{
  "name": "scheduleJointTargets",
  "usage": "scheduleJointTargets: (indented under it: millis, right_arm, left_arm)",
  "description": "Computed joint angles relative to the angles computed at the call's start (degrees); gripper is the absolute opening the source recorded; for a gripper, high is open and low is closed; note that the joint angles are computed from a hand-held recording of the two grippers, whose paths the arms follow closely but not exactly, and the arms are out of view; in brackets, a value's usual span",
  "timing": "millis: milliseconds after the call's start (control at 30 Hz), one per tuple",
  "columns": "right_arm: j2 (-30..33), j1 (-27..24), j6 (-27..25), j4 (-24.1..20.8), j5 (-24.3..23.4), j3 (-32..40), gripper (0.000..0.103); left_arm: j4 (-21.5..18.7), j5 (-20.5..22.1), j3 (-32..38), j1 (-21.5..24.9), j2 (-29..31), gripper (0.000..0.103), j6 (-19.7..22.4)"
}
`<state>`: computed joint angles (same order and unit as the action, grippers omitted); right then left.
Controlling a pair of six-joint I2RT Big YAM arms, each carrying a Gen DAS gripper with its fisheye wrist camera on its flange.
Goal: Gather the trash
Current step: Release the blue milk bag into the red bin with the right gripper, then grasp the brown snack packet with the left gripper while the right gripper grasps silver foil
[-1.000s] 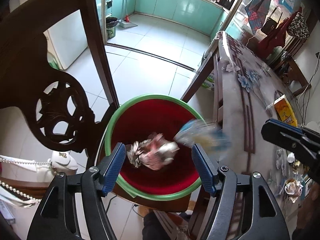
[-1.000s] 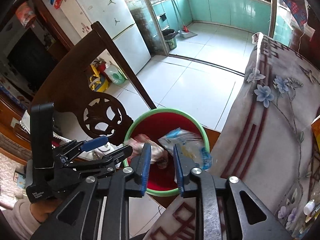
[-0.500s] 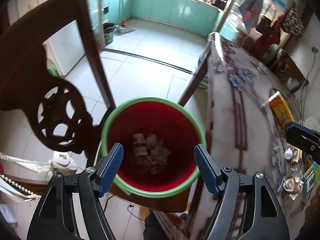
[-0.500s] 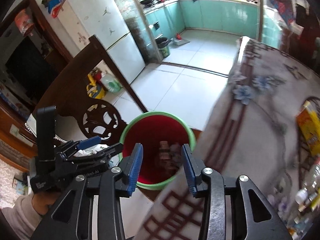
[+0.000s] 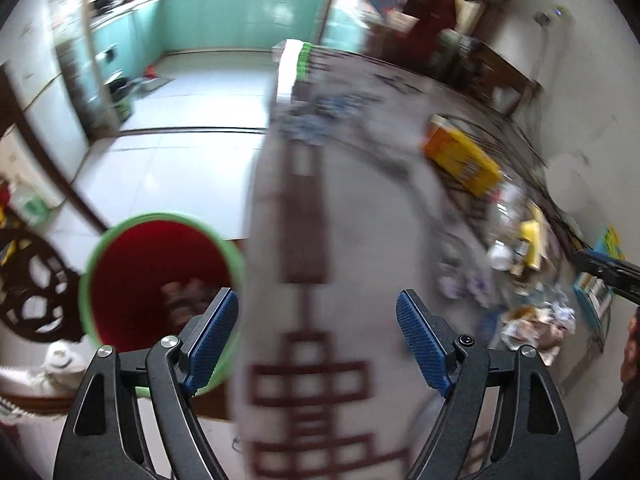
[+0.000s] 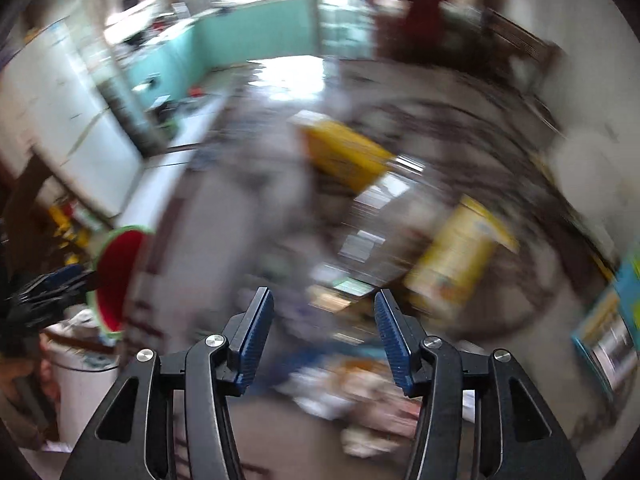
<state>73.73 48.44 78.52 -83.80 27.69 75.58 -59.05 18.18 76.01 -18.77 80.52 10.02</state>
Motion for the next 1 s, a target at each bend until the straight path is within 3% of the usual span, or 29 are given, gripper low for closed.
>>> scheduleJointTargets:
  millis: [100, 200, 333, 467, 600, 867, 933, 1000]
  right_arm:
    - [-7.6, -0.6, 6.6, -0.6, -3.9, -8.9, 0.051]
    - [-12.5, -1.1, 9.6, 0.6, -7.2, -15.4, 0.051]
    - [-16.6, -1.8, 9.7, 5.3, -11.2, -22.5, 0.051]
    - [-18.1, -2.7, 4.2, 6.6, -10.4, -24.0, 0.051]
    - [-16.3, -4.1, -2.7, 4.8, -9.6, -23.4, 0.039]
    - [-25.8, -7.4, 0.7, 8.0, -8.9, -28.4, 0.036]
    - [-26.4, -7.9, 0.7, 7.6, -8.7, -28.6, 0.036]
    - [-27.1, -8.3, 0.6, 7.5, -8.8, -28.8, 0.036]
  left_arm:
    - [0.3, 0.6, -0.1, -4.8, -0.2, 0.081, -0.6]
    - [1.0, 1.5, 0.8, -10.3, 0.3, 0.081, -0.2]
    - [2.3, 1.2, 2.4, -16.9, 2.0, 0.082, 1.3]
    - [2.3, 0.9, 4.8, -21.6, 5.3, 0.082, 1.5]
    - [0.9, -0.4, 6.7, -24.3, 8.4, 0.082, 0.0]
    - [-2.5, -1.6, 9.0, -26.3, 12.6, 0.082, -4.7]
    - [-3.1, -1.5, 9.5, -26.5, 13.4, 0.078, -5.6]
    - [-3.6, -1.6, 9.7, -26.6, 14.1, 0.065, -6.3]
